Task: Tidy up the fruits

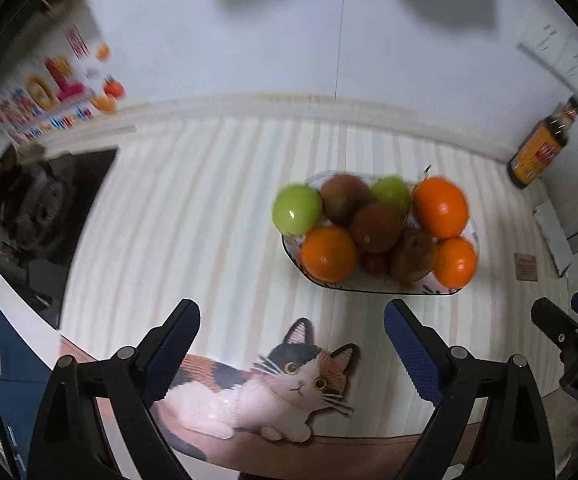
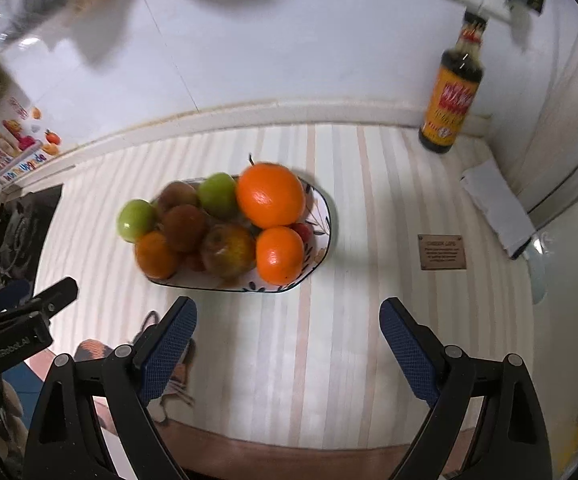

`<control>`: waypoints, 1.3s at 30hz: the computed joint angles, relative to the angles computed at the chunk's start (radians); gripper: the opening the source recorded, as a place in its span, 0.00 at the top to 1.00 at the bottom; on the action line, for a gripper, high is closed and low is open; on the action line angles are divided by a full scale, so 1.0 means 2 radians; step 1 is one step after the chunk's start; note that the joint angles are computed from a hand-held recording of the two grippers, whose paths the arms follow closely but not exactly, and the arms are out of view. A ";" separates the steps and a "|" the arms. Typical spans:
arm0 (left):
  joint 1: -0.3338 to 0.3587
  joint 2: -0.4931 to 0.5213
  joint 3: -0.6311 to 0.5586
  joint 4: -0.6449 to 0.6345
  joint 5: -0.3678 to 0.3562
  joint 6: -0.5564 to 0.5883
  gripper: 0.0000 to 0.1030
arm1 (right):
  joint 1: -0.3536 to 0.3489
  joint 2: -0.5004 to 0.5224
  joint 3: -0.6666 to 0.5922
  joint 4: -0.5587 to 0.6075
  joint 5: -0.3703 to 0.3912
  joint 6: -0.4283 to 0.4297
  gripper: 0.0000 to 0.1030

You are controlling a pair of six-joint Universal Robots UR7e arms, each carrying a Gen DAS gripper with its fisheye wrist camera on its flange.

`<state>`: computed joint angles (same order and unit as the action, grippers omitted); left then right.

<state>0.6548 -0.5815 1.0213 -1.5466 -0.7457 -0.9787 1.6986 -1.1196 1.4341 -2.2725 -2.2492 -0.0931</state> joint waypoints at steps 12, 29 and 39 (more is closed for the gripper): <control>-0.093 -0.118 0.134 -0.060 0.039 0.010 0.08 | 0.103 -0.120 0.112 -0.047 -0.060 0.043 0.08; -0.182 -0.181 0.187 -0.006 0.058 -0.072 0.08 | 0.223 -0.226 0.167 -0.017 -0.119 0.085 0.04; -0.188 -0.178 0.184 -0.007 0.069 -0.083 0.08 | 0.222 -0.233 0.157 -0.008 -0.103 0.078 0.04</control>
